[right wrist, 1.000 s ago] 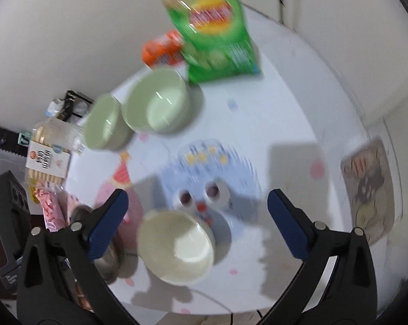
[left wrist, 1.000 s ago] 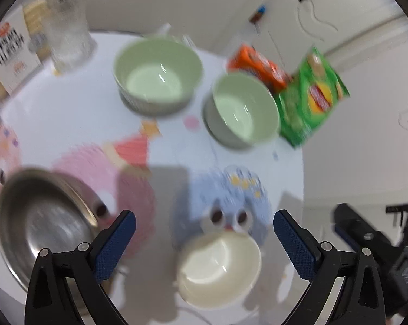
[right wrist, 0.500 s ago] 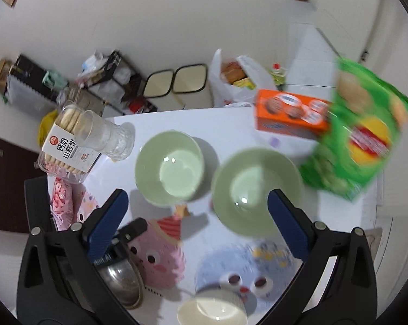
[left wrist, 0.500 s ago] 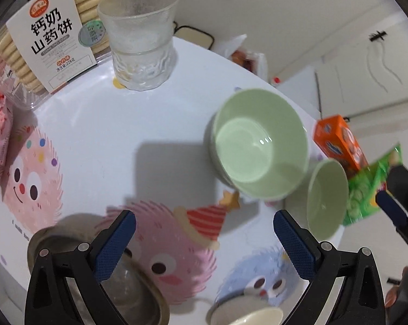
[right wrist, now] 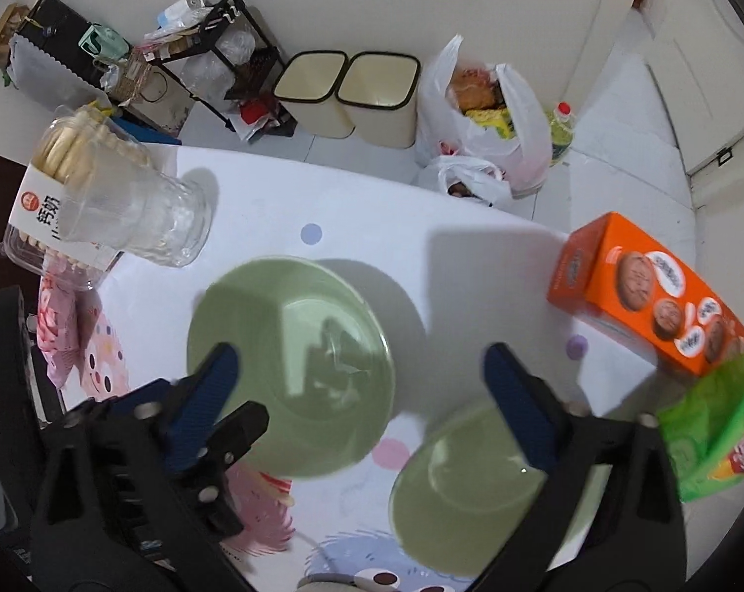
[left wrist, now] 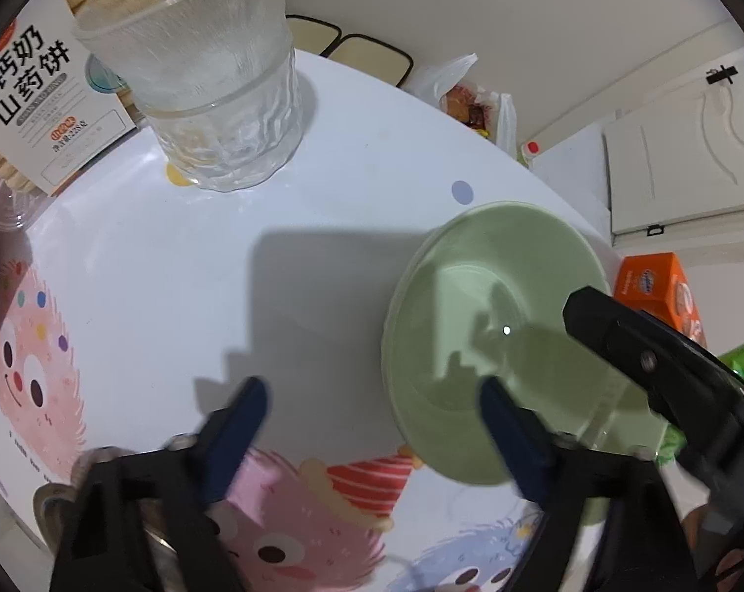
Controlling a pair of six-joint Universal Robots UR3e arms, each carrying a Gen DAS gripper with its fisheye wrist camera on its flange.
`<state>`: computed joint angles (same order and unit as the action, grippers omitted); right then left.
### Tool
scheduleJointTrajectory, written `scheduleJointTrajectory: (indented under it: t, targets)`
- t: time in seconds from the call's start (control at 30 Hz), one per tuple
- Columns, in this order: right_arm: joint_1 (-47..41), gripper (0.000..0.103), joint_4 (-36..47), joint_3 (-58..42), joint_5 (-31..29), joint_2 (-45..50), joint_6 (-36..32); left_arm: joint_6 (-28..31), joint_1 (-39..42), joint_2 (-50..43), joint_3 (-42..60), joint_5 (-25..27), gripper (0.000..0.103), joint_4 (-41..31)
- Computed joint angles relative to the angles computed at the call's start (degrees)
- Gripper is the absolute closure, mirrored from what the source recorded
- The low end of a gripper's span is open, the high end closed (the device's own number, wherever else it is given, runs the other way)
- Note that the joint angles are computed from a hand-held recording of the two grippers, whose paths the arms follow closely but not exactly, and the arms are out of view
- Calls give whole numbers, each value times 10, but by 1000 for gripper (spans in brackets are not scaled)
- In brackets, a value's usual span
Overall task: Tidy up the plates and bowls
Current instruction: 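Close the right tool on the green bowl rim while the left tool grips it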
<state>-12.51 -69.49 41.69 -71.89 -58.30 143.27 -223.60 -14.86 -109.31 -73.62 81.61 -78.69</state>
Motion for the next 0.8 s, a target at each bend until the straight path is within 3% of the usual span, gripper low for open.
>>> scheduleJointTrajectory:
  t: [0.07, 0.1, 0.23, 0.3, 0.37, 0.53, 0.8]
  targets:
    - [5, 35, -1, -10, -5, 12, 5, 3, 2, -9, -1, -6, 42, 2]
    - [8, 42, 3, -18, -11, 20, 5, 5, 5, -10, -9, -14, 45, 9]
    - [8, 57, 28, -39, -12, 46, 8, 7, 16, -3, -44, -35, 70, 42]
    - [8, 71, 29, -42, -14, 55, 12, 14, 23, -2, -60, -53, 76, 61]
    - [7, 78, 22, -35, -19, 55, 16, 24, 27, -3, -67, -65, 86, 73]
    - [1, 91, 45, -64, -10, 73, 20, 23, 25, -16, -52, -62, 91, 71]
    - [10, 93, 3, 6, -19, 26, 30, 28, 32, -2, -52, -59, 94, 58]
